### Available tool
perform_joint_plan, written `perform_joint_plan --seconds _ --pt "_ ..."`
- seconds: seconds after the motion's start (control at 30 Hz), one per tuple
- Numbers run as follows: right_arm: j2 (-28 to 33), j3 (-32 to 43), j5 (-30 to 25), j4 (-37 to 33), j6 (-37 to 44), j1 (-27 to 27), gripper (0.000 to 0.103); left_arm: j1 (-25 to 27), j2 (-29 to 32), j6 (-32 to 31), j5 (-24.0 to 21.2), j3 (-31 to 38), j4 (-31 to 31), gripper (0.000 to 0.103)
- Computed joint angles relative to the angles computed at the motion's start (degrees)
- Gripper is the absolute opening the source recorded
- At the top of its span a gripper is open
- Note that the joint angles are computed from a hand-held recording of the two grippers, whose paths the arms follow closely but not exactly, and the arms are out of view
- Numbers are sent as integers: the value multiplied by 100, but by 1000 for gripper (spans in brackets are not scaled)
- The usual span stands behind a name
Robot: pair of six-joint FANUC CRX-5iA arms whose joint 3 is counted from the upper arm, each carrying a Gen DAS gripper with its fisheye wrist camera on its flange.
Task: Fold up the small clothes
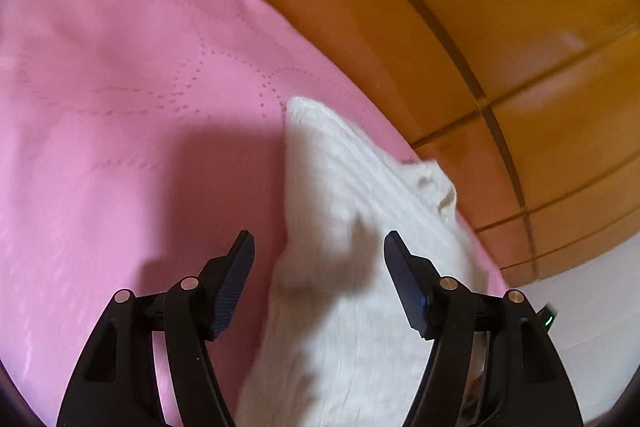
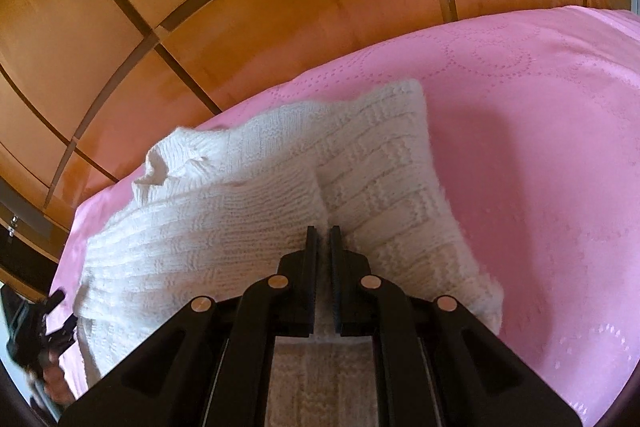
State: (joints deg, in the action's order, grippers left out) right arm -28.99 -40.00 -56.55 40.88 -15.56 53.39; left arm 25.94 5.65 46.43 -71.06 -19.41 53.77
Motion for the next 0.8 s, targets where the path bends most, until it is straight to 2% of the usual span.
perform_joint_plan --seconds 0.07,0.13,0.2,0.23,0.27,0.33,0.37,0.47,0.53,0.57,0.67,0.7,0.73,0.8 --pt "-26 -7 80 -49 43 -47 6 -117 253 273 72 192 42 66" --pt "-55 -20 152 -82 80 -83 7 -229 595 418 -60 424 164 66" --pt "-43 -12 201 -110 138 -121 7 -316 689 533 62 496 217 66" --pt "-29 -3 213 -119 158 -134 8 -335 734 504 65 533 251 59" --pt "-4 20 232 -141 202 -158 9 -387 769 472 81 586 248 39" --pt "66 82 214 -168 267 -177 9 -488 715 463 217 617 139 18" --pt "111 124 167 -177 298 -169 7 -508 608 316 373 545 146 14" --pt "148 269 -192 74 215 12 4 -537 66 -412 939 165 225 12" --pt "97 282 -446 433 91 199 4 -666 -445 -1056 1569 -189 199 12" --pt "147 344 -653 531 111 287 4 -744 -527 -1061 1767 -195 11 12" --pt "705 734 -1339 243 615 306 4 -1026 -529 -456 2306 17 -1256 12" --pt "822 794 -1373 45 751 248 2 -1147 -478 -43 2458 157 -1883 15" --pt "901 794 -1365 -112 785 202 3 -1197 -453 206 2516 214 -2210 16" --pt "825 639 -1294 8 579 257 4 -1125 -612 249 2565 65 -2124 19"
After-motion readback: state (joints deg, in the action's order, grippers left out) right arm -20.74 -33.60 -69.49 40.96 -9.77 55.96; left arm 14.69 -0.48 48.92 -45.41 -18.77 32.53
